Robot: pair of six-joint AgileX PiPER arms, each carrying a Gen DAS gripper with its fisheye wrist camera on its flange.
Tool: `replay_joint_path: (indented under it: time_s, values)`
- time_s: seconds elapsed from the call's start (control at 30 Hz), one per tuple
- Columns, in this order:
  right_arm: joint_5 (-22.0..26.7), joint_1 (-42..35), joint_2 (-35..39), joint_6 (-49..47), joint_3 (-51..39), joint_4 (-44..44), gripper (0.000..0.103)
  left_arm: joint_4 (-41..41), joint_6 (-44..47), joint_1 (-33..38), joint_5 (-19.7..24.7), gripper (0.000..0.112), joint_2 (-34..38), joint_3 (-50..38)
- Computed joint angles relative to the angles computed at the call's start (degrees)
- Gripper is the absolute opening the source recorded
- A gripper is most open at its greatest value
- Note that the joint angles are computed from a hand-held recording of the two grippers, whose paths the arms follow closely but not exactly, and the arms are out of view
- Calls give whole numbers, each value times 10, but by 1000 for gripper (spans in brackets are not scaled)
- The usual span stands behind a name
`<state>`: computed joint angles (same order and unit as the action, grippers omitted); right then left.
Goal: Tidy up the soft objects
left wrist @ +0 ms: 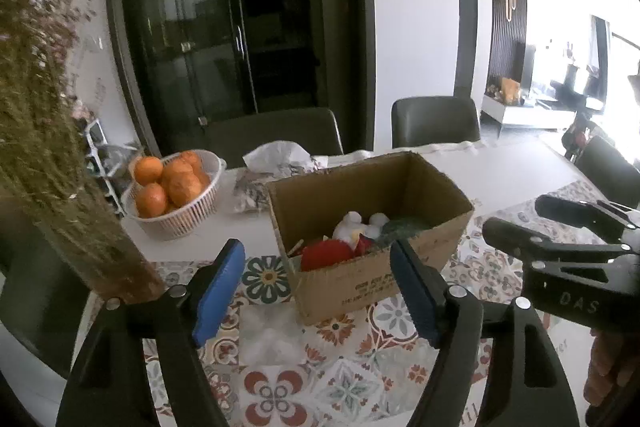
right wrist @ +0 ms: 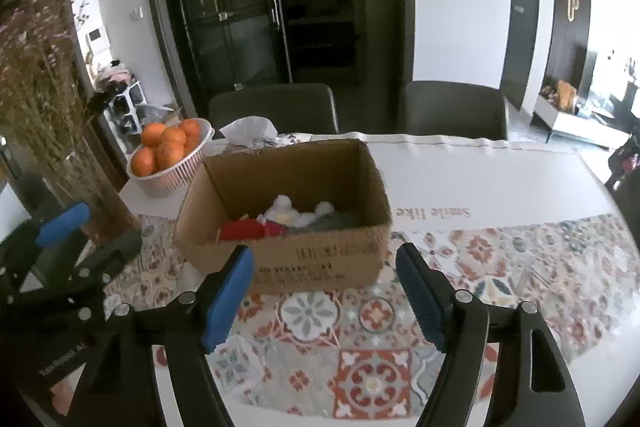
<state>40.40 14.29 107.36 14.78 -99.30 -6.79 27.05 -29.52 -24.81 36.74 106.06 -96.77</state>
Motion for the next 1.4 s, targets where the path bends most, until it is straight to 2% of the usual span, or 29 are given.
replay_joint_path:
  time_s: [0.13,0.27,0.4,0.67,1.0,1.2,1.3,1.4]
  values:
    - [-26,16,-66,44,87,-52,77,72,-80,-25,-16,79,-62,81]
    - [-41,36,-134,86,166,-98,78,112,-140,-45,-20,80,-116,146]
    - [-55,63,-202,157,242,-168,83,135,-181,-65,-16,83,-163,197]
    - [-50,114,-304,255,340,-248,87,200,-263,-125,5,90,-256,291]
    - [-20,176,-388,355,415,-309,89,272,-367,-198,51,95,-335,372]
    - [24,241,-434,436,452,-379,89,290,-404,-237,71,95,-371,409]
    - [46,273,-454,464,467,-404,90,305,-427,-263,93,96,-390,425]
    - [70,302,-466,491,476,-429,90,335,-465,-301,134,100,-402,438]
